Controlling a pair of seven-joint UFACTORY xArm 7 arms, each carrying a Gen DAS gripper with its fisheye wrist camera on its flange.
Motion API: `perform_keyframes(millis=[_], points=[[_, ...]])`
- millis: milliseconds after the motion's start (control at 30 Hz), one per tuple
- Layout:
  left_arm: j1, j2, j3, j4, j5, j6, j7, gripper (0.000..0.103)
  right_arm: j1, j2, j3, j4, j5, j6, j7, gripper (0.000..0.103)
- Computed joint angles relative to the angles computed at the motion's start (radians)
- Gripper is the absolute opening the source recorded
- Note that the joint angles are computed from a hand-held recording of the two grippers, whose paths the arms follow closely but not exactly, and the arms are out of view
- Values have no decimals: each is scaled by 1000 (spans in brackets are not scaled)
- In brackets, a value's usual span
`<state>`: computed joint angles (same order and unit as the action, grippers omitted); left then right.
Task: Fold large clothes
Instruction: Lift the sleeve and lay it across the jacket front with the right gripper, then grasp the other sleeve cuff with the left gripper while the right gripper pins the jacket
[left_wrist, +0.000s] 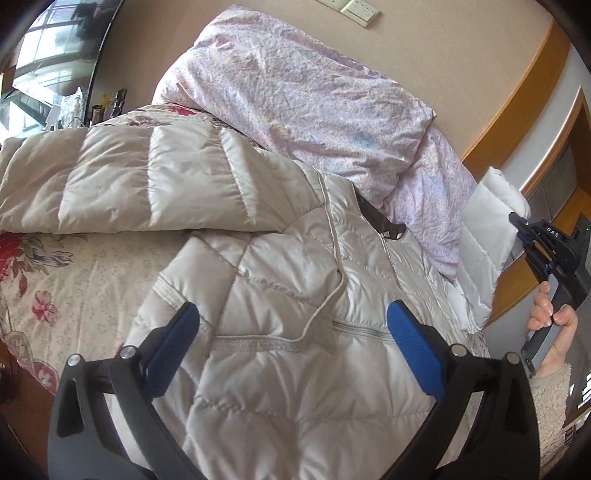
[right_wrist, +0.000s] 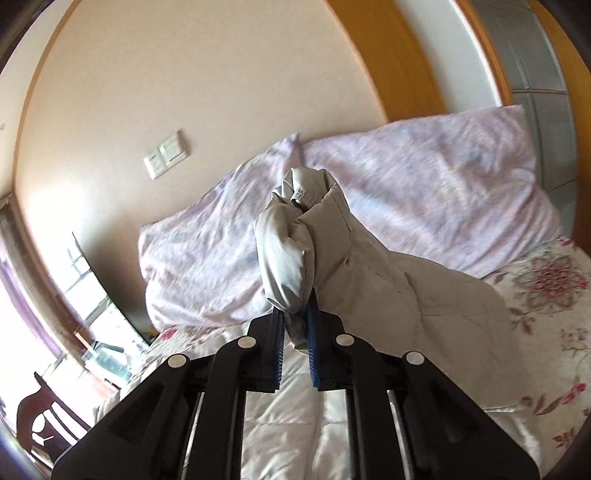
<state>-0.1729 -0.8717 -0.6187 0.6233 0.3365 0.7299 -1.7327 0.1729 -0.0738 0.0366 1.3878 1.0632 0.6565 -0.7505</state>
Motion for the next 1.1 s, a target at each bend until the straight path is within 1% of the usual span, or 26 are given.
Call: perform_keyframes(millis=[100, 167, 267, 367, 433, 467, 500, 533, 567, 600, 633, 700, 733, 767, 800, 833, 933, 967, 1000, 1033, 1067, 1100], points=[[-12, -49, -2, -8, -7, 85, -3, 101, 48, 26, 55, -36, -78, -14, 29, 11], [-10, -79, -17, -3, 0, 147, -5, 101, 71, 49, 78, -51, -164, -22, 78, 11], [-14, -129, -27, -9, 10, 209, -3, 101, 106, 79, 112, -84, -313, -56, 163, 12], [-18, -173, -28, -22, 11, 250, -3, 101, 134, 99, 130, -120, -476, -81, 256, 12], [-31, -191, -8, -37, -4, 262, 5, 101, 157, 95, 142, -158, -630, -118, 327, 14], [-43, -203, 12, -54, -16, 253, 10, 101, 167, 96, 145, -167, -734, -119, 370, 15], [-54, -216, 27, -73, -29, 240, 10, 101, 176, 93, 148, -179, -812, -128, 403, 20], [-63, -234, 40, -92, -39, 228, 9, 101, 183, 79, 151, -198, -878, -131, 409, 31], [-65, -249, 43, -107, -48, 218, 3, 101, 188, 66, 153, -212, -904, -132, 393, 35], [-67, -269, 43, -122, -56, 216, -5, 101, 192, 47, 154, -228, -903, -136, 367, 43], [-66, -287, 42, -133, -62, 216, -13, 101, 198, 22, 151, -241, -864, -127, 311, 48], [-60, -317, 37, -148, -72, 229, -26, 101, 213, -17, 126, -247, -692, -102, 175, 48], [-56, -325, 32, -149, -76, 243, -30, 101, 234, -28, 95, -239, -612, -106, 144, 48], [-52, -331, 29, -148, -78, 256, -30, 100, 214, -29, 106, -232, -575, -122, 147, 48], [-49, -335, 29, -148, -78, 268, -26, 101, 207, -17, 105, -216, -572, -144, 181, 48], [-44, -337, 26, -144, -77, 284, -22, 101, 198, 3, 108, -194, -597, -158, 232, 47], [-35, -348, 24, -144, -79, 319, -22, 101, 174, 93, 121, -125, -760, -187, 435, 47], [-39, -360, 30, -154, -84, 318, -27, 101, 176, 125, 122, -106, -850, -189, 502, 47], [-42, -375, 38, -168, -92, 313, -37, 101, 199, 157, 104, -88, -949, -174, 569, 47], [-46, -394, 46, -185, -99, 303, -49, 101, 189, 183, 122, -75, -1006, -146, 600, 47], [-49, -413, 56, -203, -107, 295, -61, 101, 200, 202, 120, -74, -1065, -133, 633, 47], [-51, -429, 64, -219, -118, 289, -73, 100, 211, 204, 117, -93, -1123, -161, 670, 48]])
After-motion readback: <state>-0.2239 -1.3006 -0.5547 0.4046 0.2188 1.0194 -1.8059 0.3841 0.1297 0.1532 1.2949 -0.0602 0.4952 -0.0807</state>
